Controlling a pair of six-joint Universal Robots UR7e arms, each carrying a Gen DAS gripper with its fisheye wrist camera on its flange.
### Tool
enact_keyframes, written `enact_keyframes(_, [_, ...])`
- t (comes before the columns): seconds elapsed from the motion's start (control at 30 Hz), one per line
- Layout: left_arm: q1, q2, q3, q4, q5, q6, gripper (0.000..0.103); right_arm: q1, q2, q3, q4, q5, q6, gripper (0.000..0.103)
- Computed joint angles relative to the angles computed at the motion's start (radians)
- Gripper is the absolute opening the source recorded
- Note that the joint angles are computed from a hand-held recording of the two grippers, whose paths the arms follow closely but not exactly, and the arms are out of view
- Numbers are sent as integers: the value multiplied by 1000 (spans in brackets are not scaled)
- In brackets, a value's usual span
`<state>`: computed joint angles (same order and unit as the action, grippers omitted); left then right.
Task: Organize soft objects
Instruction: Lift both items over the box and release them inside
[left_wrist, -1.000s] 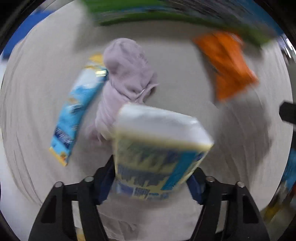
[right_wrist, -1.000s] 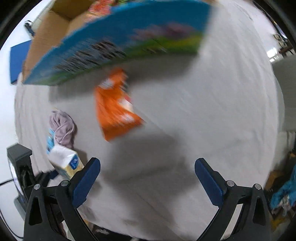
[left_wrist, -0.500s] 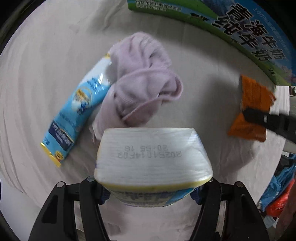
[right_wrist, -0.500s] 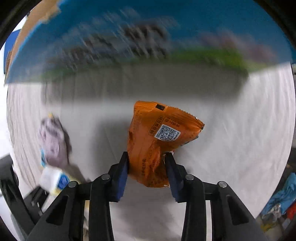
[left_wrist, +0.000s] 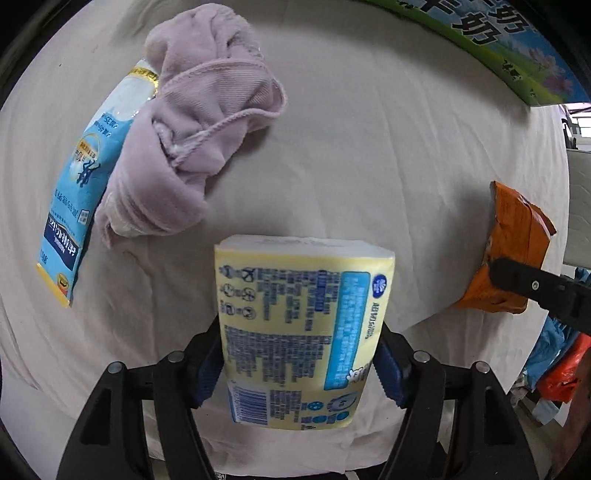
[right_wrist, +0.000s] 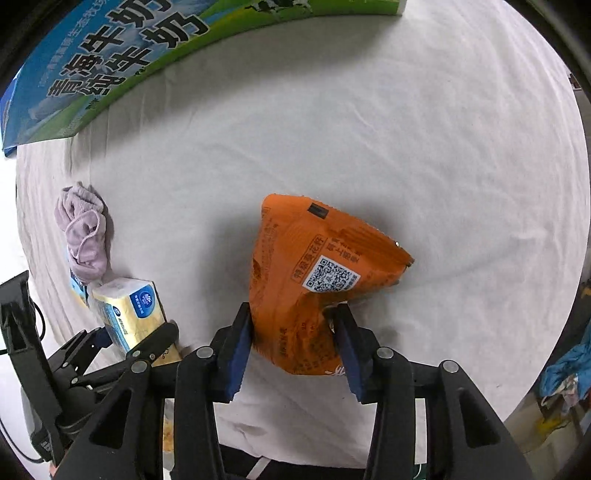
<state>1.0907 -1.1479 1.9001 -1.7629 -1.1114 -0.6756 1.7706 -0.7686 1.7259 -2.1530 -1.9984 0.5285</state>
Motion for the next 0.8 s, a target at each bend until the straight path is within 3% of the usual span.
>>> enact_keyframes(0.07, [-4, 44, -31, -4, -10, -6, 68, -8, -1, -3, 2, -8, -9, 47])
enact_keyframes(0.23, [8, 31, -56, 17, 18, 7, 62, 16, 36, -33, 5, -14, 22, 42])
enact_keyframes(0.57, [-101, -46, -3, -28, 26, 12, 61, 70, -14, -38, 11, 3, -29, 37])
enact_keyframes(0.8, [-163, -81, -80, -38, 12, 52, 61, 122, -103, -73, 19, 24, -66, 37])
